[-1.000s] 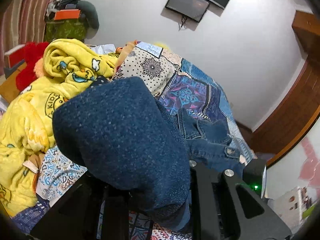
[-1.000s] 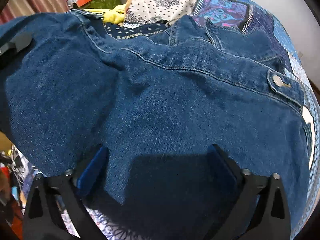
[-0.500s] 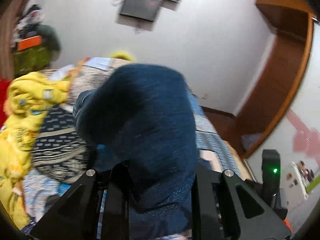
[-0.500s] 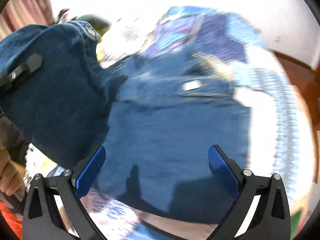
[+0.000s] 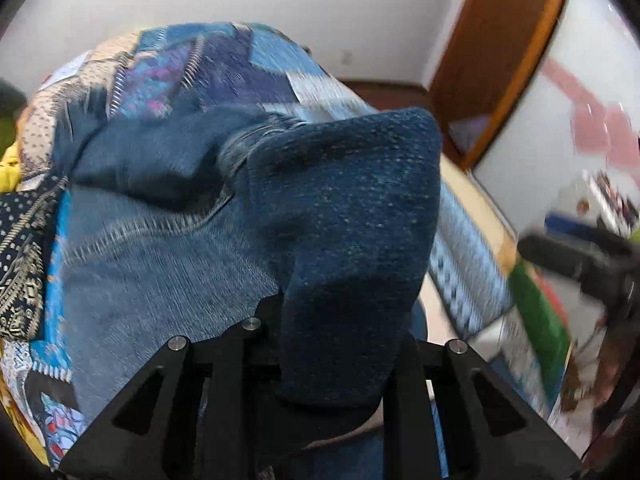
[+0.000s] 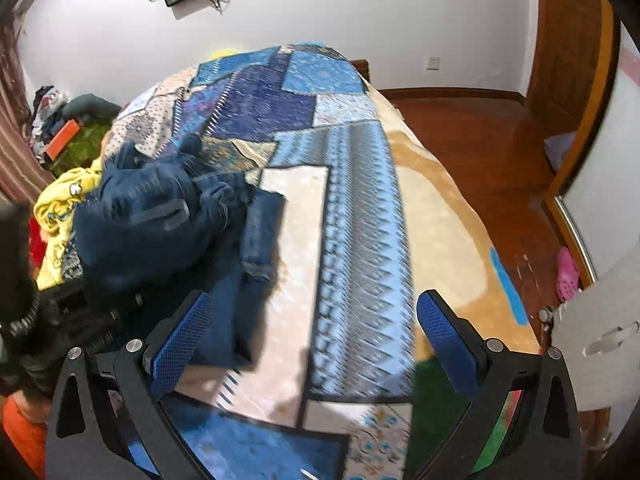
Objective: Fold large clothes
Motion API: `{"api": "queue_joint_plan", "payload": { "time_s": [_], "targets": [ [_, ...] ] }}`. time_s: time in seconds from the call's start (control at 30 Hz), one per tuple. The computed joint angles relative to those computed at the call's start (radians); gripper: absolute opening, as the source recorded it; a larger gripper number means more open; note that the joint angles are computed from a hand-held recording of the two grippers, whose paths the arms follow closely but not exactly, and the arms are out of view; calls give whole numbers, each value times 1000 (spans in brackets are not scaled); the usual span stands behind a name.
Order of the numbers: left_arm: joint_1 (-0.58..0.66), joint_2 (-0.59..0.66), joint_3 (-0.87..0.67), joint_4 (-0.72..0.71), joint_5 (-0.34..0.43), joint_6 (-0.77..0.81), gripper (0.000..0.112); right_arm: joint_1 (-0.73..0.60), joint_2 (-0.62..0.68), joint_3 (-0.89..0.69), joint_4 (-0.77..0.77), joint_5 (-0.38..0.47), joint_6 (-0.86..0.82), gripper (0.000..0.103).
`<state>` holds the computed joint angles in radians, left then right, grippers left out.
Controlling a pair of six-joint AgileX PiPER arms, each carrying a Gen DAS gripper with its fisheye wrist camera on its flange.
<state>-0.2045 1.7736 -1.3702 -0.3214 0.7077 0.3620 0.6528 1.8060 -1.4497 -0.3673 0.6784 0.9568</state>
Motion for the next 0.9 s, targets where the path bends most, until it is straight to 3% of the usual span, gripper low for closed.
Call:
{"api": "queue_joint_plan", "payload": {
  "time_s": [0.1, 0.17, 0.3, 0.53, 0.6, 0.67, 0.73, 0.83, 0.9],
  "targets": [
    [-54, -53, 72, 108, -47, -9, 20, 4, -26, 48, -3, -13, 15, 102],
    [-63, -67, 88, 105, -31, 17, 27, 6, -43, 67, 0, -20, 19, 102],
    [-54, -97, 114, 82, -22, 27, 29, 31, -70, 80, -42, -24, 61, 102],
    [-15, -147, 94, 21, 84, 30, 32, 76, -99, 52, -140, 9, 122, 102],
    [1, -149, 73, -4, 131, 41, 40, 86, -103, 43, -160, 9, 138, 102],
    [32, -152, 49, -73, 190, 79, 58, 97, -102, 28, -179, 13, 148, 102],
    [80, -168, 34, -173, 247, 153, 62, 108, -89, 2, -187, 18, 144, 102],
    [113, -229, 40, -157, 237, 177, 63, 121, -69, -35, -185, 20, 131, 102],
    [137, -257, 41, -110, 204, 145, 79, 126, -44, -70, -168, 11, 106, 102]
  ]
}}
